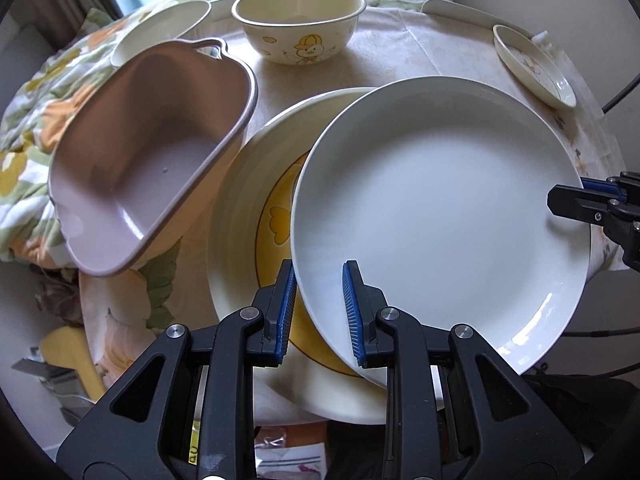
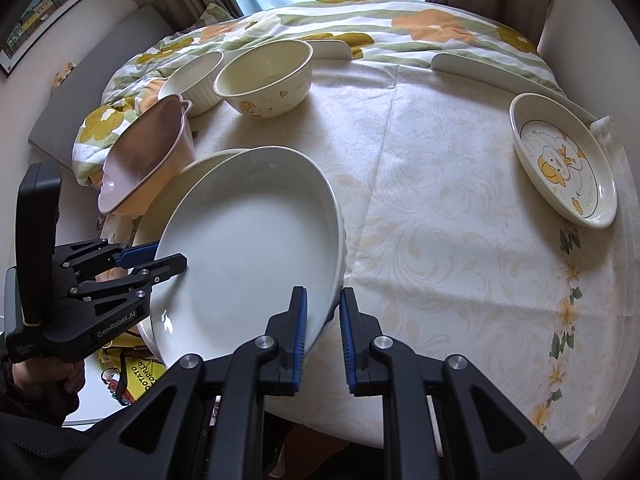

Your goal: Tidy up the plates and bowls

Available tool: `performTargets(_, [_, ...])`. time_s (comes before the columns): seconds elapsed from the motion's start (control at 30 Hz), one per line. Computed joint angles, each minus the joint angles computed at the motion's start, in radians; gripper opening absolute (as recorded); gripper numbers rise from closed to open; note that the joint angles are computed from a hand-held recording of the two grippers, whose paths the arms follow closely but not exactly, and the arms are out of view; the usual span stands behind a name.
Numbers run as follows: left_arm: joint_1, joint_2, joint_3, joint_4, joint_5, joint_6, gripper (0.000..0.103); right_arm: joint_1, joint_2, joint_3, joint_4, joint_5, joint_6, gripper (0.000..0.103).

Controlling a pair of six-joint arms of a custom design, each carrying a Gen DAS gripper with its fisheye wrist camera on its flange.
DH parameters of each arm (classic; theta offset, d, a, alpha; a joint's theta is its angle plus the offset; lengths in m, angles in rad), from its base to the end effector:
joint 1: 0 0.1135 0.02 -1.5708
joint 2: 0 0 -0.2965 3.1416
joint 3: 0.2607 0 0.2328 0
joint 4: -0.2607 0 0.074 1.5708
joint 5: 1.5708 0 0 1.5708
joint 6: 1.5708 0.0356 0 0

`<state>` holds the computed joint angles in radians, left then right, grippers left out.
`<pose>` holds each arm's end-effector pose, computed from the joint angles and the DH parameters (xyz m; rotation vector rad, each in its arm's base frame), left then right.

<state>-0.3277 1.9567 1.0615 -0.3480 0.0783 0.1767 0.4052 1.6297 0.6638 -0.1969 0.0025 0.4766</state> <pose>0.3346 -0.1167 0.1465 0.7207 2.7236 -0.1452 0.2373 0.1017 0.1580 0.0993 2.7598 0.2407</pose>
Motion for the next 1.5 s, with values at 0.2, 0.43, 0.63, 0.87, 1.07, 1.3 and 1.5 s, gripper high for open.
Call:
performTargets(0.2, [-0.035,-0.032,-0.048,0.071,-0.105,0.029,0.021,0.029,0.031,0.009,0.009,0.025,0.009,0.015])
performTargets(0.43, [-0.051,-0.055,-0.088,0.117,-0.189,0.054,0.021,0.095,0.075,0.042,-0.008,0.119,0.003,0.015])
performTargets(0.63, [-0.047,-0.070,-0.107,0.135,-0.225,0.055,0.021,0.138,0.116,0.071,-0.022,0.167,-0.003,0.015])
performTargets(0.87, [-0.047,-0.087,-0.128,0.159,-0.247,0.063,0.021,0.170,0.150,0.099,-0.034,0.212,-0.013,0.015])
performTargets(1.07, [-0.040,-0.087,-0.120,0.147,-0.234,0.056,0.021,0.166,0.152,0.097,-0.027,0.210,-0.007,0.015])
performTargets(1.3, [-0.043,-0.106,-0.103,0.138,-0.232,0.031,0.021,0.151,0.122,0.077,0.001,0.182,0.017,0.015])
performTargets(1.5, [-0.031,-0.143,-0.085,0.126,-0.191,0.023,0.022,0.137,0.062,0.049,0.032,0.178,0.043,0.057])
